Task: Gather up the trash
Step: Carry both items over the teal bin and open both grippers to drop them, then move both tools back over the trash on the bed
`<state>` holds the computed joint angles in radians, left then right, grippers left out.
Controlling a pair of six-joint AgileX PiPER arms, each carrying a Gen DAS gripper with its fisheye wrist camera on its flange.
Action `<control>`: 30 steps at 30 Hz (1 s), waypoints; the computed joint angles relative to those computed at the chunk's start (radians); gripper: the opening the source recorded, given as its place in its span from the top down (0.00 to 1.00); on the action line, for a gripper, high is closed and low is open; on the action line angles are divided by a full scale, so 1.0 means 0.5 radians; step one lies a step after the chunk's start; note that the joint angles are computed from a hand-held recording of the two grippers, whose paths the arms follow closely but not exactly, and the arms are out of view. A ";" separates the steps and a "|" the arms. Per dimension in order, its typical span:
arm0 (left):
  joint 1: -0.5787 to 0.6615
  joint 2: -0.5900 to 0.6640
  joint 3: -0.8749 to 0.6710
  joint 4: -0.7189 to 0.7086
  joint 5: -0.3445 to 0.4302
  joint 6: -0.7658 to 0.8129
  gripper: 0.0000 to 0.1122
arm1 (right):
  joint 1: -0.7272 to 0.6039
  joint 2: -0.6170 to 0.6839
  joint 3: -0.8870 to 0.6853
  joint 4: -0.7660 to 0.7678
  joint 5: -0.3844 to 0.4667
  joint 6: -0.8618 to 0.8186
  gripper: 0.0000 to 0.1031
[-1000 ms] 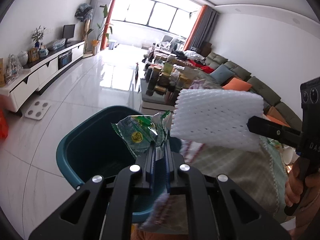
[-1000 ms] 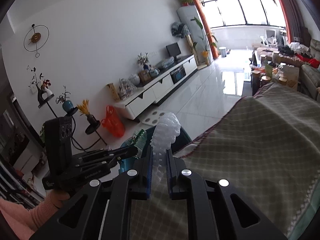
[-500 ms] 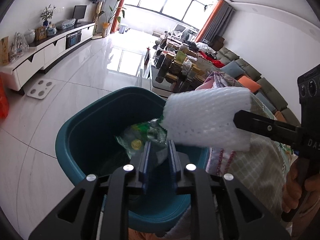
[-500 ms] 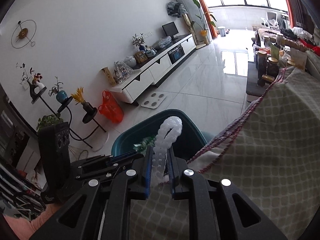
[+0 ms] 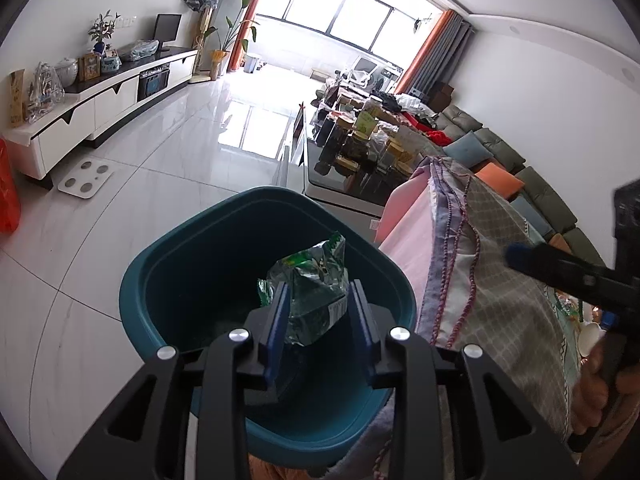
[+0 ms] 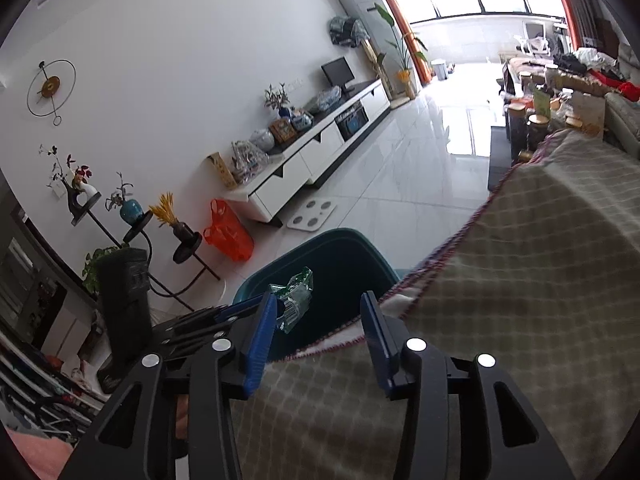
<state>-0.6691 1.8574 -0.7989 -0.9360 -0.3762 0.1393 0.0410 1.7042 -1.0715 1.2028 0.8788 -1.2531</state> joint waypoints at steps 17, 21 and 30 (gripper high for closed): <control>-0.207 -0.072 -0.107 -0.864 -0.195 0.927 0.47 | -0.206 -0.053 0.157 0.048 0.136 -0.184 0.52; -0.315 -0.170 -0.055 -0.762 -0.268 0.867 0.40 | -0.291 -0.127 0.285 0.112 0.162 -0.324 0.50; -0.602 -0.016 -0.338 -0.146 -0.091 0.551 0.36 | -0.935 -0.404 0.534 0.051 0.373 -0.568 0.46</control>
<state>-0.9701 1.8497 -0.9679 -1.0090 -0.4219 0.4150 -0.4262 1.5021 -0.8044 1.2282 1.0653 -1.5370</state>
